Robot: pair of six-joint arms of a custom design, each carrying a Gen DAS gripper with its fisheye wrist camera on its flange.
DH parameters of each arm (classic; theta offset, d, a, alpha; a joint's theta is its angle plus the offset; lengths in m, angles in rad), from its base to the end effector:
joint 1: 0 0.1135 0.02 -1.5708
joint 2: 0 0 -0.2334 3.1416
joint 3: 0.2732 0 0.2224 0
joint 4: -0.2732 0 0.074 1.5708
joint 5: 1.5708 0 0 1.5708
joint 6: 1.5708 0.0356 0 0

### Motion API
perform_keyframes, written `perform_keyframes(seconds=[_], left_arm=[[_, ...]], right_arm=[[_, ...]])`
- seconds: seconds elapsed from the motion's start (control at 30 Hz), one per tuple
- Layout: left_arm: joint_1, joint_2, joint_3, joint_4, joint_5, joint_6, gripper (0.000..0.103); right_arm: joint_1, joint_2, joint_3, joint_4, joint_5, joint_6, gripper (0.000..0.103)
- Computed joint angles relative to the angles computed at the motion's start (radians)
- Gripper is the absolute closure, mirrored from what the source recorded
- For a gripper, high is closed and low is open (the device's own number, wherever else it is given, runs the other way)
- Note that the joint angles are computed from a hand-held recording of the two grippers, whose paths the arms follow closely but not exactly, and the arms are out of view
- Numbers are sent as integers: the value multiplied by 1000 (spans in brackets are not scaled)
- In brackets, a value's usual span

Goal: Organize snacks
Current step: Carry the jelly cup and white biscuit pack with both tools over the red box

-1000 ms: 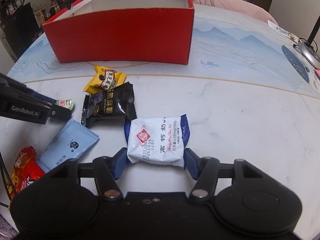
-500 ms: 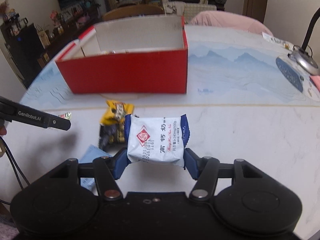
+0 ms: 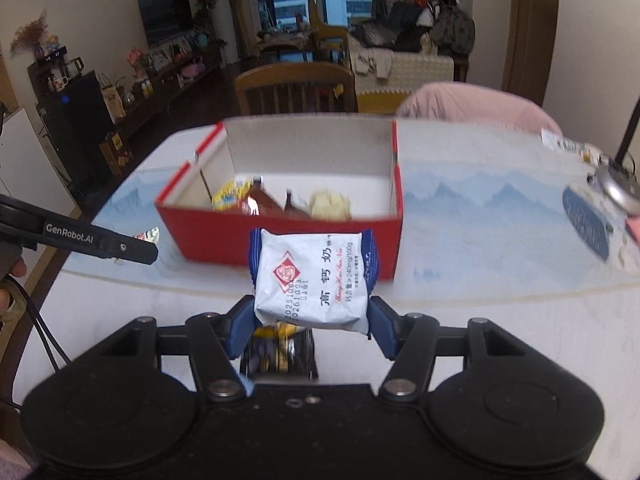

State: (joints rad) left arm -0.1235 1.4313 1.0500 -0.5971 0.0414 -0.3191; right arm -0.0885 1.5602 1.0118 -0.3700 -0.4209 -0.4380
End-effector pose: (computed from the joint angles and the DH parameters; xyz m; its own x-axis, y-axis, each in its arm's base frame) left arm 0.2676 -0.0347 0.2297 -0.8275 -0.2131 -0.5194 -0.1196 0.9708 -0.2078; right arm 0.2963 -0.0117 0.2018 -0.6462 -0.3313 -0.6875 -0.4864 0.8730 0.0365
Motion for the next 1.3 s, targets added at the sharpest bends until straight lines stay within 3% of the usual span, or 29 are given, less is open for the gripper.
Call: perform_keyframes(seconds=[0.27, 0.63, 0.93, 1.3], left_arm=[[37, 101, 211, -40, -33, 47, 71], [68, 396, 547, -94, -102, 108, 71], [70, 642, 795, -165, -153, 135, 71], [70, 928, 1093, -316, -182, 147, 71]], right_arm=[[80, 129, 232, -15, 39, 44, 44], [149, 415, 580, -83, 108, 91, 43], [203, 655, 859, -185, 175, 71, 43], [244, 965, 1278, -407, 233, 37, 44]])
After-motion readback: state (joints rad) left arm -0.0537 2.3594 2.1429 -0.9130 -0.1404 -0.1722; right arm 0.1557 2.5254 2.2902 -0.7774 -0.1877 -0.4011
